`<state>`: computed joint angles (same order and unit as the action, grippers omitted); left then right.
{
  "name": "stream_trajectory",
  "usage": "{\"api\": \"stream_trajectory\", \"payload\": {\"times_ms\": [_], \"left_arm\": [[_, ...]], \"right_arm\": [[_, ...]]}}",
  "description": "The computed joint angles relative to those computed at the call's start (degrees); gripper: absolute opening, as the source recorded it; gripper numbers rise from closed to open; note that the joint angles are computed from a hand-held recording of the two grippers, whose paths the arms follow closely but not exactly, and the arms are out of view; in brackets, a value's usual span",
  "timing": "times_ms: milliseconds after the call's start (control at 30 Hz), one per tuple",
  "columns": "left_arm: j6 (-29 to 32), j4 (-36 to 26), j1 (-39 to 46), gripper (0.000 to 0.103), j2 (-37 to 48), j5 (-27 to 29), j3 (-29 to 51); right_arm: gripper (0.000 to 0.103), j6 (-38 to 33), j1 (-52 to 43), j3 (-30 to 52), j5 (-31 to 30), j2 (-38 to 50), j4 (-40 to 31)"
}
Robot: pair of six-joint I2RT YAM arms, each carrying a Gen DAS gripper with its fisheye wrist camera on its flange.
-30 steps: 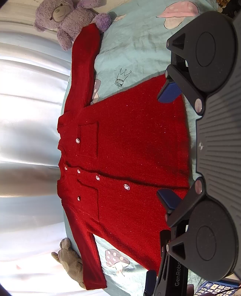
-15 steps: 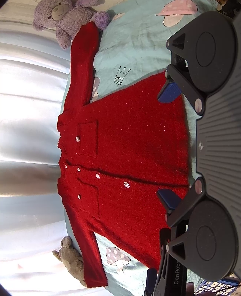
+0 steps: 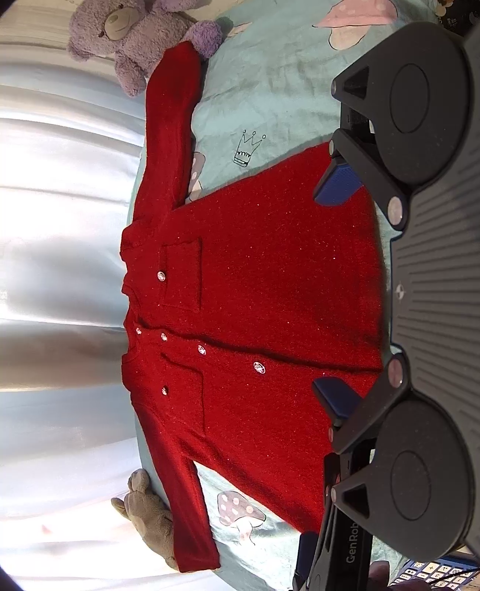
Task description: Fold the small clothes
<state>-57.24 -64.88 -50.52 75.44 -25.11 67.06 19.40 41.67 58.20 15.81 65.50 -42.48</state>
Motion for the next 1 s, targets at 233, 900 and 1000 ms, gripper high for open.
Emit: {"api": "stream_trajectory", "payload": {"times_ms": [233, 900, 1000], "left_arm": [[0.90, 1.37, 1.63, 0.103, -0.23, 1.92, -1.36], [3.36, 16.70, 18.57, 0.103, 11.72, 9.06, 3.54], [2.96, 17.84, 20.00, 0.103, 13.28, 10.14, 4.46]], "right_arm": [[0.099, -1.19, -0.79, -1.37, -2.25, -0.25, 2.39], [0.028, 22.00, -58.28, 20.37, -38.84, 49.08, 46.55], [0.036, 27.20, -61.45, 34.40, -36.51, 61.05, 42.64]]}}
